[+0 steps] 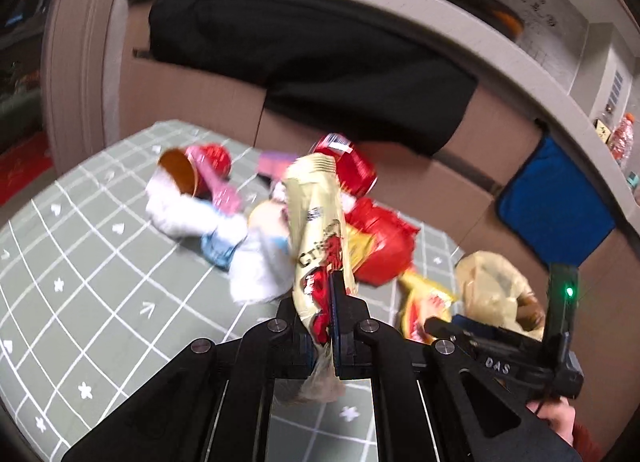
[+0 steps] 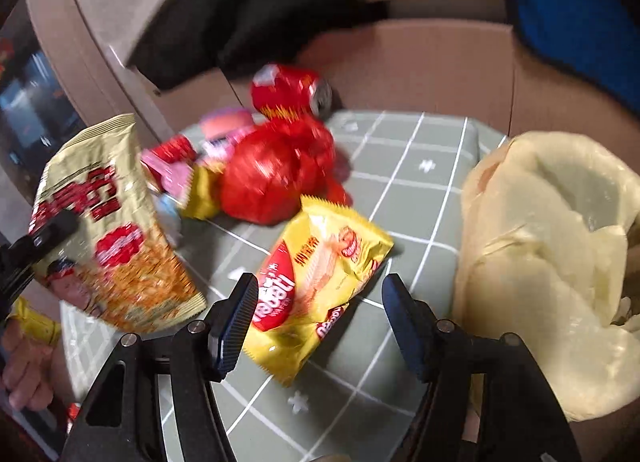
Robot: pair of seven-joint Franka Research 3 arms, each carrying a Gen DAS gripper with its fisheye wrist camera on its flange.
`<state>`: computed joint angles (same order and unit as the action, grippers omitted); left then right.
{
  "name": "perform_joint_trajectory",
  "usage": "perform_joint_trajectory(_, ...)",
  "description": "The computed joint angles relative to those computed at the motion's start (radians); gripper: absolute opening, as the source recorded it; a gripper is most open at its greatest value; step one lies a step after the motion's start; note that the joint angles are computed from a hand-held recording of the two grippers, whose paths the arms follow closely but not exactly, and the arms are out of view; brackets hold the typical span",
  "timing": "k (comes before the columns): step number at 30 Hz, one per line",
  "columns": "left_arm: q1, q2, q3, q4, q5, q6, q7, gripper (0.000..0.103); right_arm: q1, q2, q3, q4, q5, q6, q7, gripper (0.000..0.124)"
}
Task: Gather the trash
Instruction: 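Lift the yellow wrapper with the right tool while the left tool lifts the chip bag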
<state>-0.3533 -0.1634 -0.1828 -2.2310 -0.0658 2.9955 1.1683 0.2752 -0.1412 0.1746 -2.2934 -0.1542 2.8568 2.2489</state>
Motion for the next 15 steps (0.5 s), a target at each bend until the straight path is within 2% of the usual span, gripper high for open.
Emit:
perform_joint_trajectory(2,-0.021,0.005,0.023,-0.007,-0.044,-0.001,0.042,0.007,0.007,0.032,-0.004,0.025,0.015,-0.012,-0.008,0.063)
perform_joint_trajectory(4,-0.038,0.008,0.040,-0.012,-0.099,-0.002,0.087,0.007,-0.007,0.055,0.013,0.060,-0.100,-0.047,0.073,0.063)
perform_joint_trajectory(7,-0.069,0.012,0.066,-0.014,-0.207,0.005,0.176,0.007,0.013,0.096,0.008,0.129,-0.214,-0.136,0.125,0.065)
perform_joint_trajectory(10,0.005,0.011,0.006,-0.013,-0.095,-0.017,0.065,0.008,0.051,0.131,-0.011,0.186,-0.281,-0.212,0.126,0.076)
perform_joint_trajectory(12,0.000,0.011,0.008,-0.011,-0.093,-0.027,0.067,0.010,0.075,0.146,-0.022,0.208,-0.339,-0.248,0.141,0.076)
perform_joint_trajectory(13,-0.008,0.012,0.013,-0.007,-0.103,-0.031,0.086,0.010,0.080,0.136,-0.032,0.189,-0.359,-0.214,0.155,0.066)
perform_joint_trajectory(14,-0.021,0.011,0.022,-0.005,-0.126,-0.034,0.118,0.010,0.081,0.124,-0.040,0.167,-0.356,-0.171,0.159,0.038)
perform_joint_trajectory(15,-0.046,0.008,0.039,-0.005,-0.175,-0.037,0.175,0.010,0.081,0.109,-0.047,0.142,-0.301,-0.124,0.122,0.032)
